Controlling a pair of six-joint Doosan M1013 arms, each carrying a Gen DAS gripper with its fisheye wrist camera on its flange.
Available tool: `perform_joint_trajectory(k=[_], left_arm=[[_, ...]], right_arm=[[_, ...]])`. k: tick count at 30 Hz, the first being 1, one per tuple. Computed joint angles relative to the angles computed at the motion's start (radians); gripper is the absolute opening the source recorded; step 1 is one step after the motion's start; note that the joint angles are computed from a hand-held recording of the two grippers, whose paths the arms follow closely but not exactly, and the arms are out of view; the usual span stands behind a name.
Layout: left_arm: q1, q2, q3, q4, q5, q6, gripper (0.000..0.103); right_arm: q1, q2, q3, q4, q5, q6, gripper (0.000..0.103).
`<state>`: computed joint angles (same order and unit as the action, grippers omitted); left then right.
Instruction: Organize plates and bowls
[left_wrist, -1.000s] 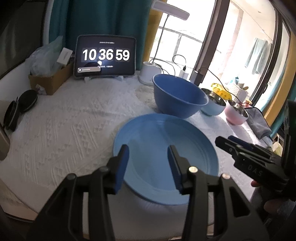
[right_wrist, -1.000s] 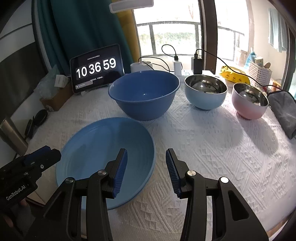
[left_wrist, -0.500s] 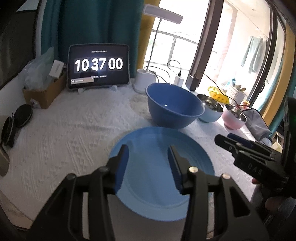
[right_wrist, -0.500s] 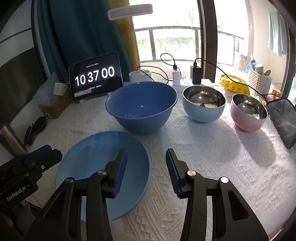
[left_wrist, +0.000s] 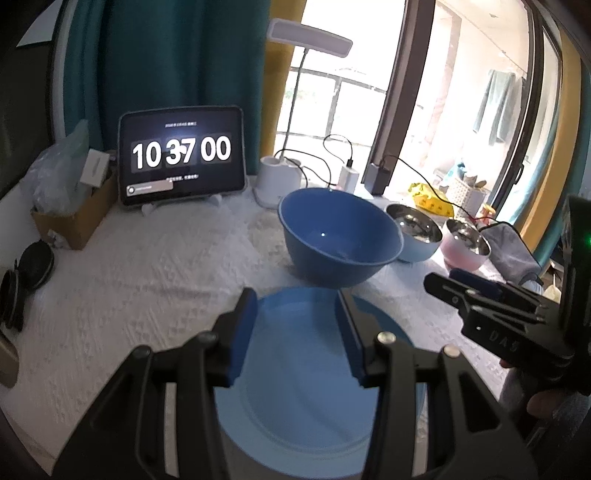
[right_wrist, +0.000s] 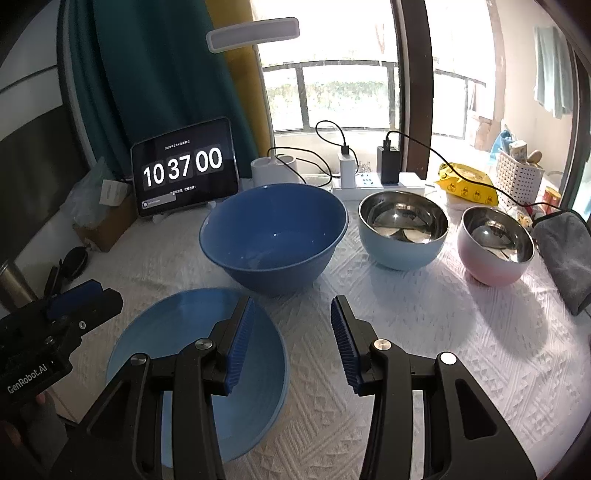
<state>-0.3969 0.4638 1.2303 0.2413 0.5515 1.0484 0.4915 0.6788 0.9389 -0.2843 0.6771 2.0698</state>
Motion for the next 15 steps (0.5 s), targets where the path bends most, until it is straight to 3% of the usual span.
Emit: perform_joint_trajectory(k=[15], left_arm=[[0.012, 0.064, -0.098, -0.076, 0.006, 0.107, 0.045]], right_arm=[[-0.020, 0.038, -0.064, -0.001, 0.021, -0.006, 0.046]])
